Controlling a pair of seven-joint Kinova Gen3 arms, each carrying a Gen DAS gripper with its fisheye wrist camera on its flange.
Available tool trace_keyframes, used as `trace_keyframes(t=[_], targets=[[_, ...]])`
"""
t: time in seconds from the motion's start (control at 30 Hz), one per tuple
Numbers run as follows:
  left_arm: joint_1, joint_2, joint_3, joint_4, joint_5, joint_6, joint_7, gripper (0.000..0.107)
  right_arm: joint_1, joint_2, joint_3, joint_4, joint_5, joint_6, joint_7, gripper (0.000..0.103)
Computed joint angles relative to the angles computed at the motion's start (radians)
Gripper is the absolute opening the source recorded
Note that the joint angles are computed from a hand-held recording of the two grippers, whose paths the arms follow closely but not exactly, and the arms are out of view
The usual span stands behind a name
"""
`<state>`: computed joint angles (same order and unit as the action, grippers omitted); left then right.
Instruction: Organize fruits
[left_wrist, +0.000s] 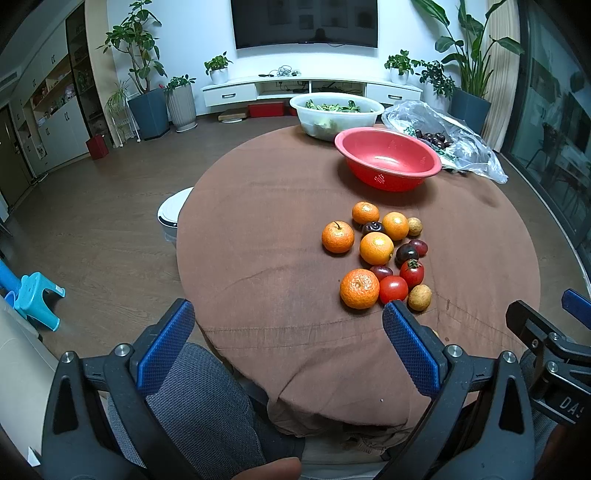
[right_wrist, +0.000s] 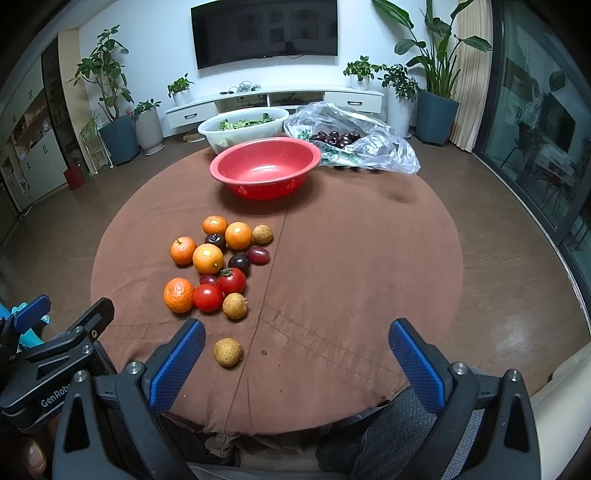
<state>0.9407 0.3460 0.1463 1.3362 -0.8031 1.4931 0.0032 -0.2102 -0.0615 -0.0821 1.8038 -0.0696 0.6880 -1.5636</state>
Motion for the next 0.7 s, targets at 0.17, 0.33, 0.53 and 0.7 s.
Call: trace_keyframes(t=[0.17, 0.33, 0.53, 0.7], targets=[[0.0, 0.0, 0.0, -0.002, 0.001, 0.002, -0.001, 0.103, -0.001, 0.0, 0.0, -0.002, 0.002, 0.002, -0.002, 0.102], [0.0, 0.001, 0.0, -0.001, 0.0, 0.0, 0.001, 0.103, -0.001, 0.001, 0.0, -0.002, 0.0, 0.002, 0.0, 0.102], [-0.001, 0.001, 0.0, -0.003, 0.002, 0.001, -0.003, 0.103, -0.001, 0.0, 0.0, 0.001, 0.002, 0.002, -0.001, 0.102], [0.001, 0.005, -0.001, -0.003, 0.002, -0.001, 0.0, 0.103, -0.001, 0.0, -0.001, 0.005, 0.003, -0.003, -0.003, 0.102]])
